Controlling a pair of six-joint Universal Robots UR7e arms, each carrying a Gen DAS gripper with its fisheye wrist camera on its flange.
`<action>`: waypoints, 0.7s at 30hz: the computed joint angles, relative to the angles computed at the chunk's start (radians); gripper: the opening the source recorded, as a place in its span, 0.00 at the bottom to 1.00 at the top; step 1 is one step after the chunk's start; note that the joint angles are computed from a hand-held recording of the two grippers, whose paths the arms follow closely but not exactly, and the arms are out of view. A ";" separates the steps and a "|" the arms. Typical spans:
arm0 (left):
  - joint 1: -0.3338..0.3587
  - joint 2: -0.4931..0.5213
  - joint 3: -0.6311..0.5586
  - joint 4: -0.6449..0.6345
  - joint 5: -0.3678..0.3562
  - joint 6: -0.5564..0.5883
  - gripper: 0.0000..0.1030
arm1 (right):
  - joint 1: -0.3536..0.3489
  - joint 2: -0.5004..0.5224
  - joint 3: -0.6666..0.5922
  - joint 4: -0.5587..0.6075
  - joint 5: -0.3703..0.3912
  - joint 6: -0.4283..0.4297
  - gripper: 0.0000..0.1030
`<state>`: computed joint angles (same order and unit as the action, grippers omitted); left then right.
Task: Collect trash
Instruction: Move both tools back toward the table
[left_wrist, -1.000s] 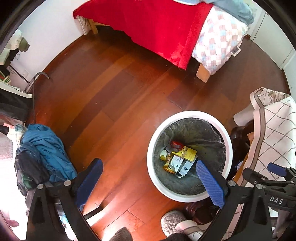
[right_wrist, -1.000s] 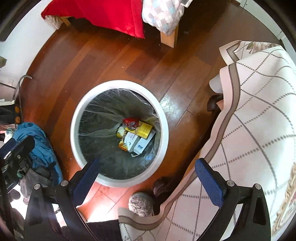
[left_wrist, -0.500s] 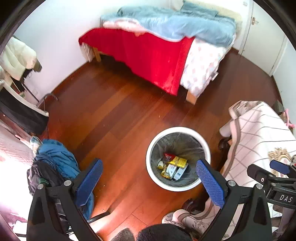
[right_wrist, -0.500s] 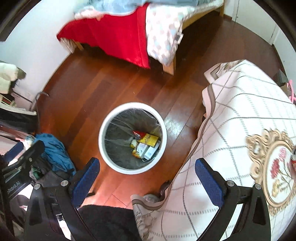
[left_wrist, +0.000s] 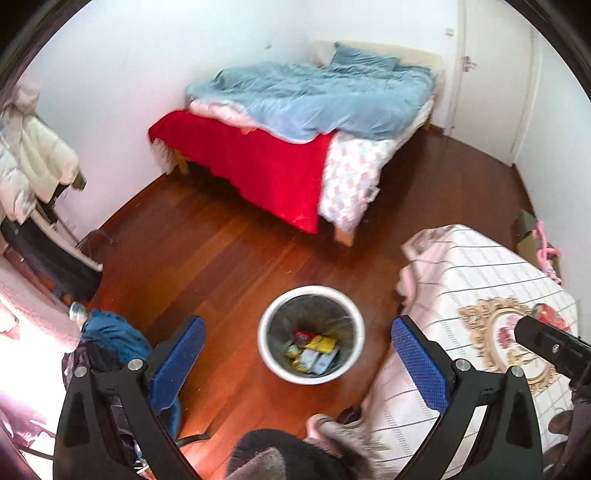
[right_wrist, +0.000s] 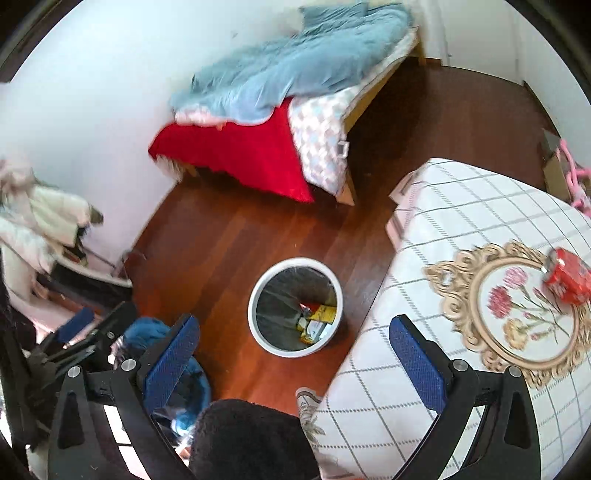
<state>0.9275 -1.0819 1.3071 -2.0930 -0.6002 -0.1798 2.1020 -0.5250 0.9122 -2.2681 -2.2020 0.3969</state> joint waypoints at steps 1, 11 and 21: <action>-0.013 0.007 0.009 -0.015 -0.013 -0.003 1.00 | 0.000 -0.034 0.048 -0.026 -0.006 0.016 1.00; -0.082 0.266 -0.067 0.016 -0.186 -0.030 1.00 | -0.097 -0.407 0.440 0.027 -0.172 0.262 1.00; -0.141 0.586 -0.268 -0.058 -0.191 0.300 1.00 | -0.348 -0.586 0.460 0.443 -0.283 0.373 1.00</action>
<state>0.7861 -0.4961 1.0389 -2.1513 -0.7915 0.1199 1.7539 -1.1111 1.3722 -1.8248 -2.4852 0.7694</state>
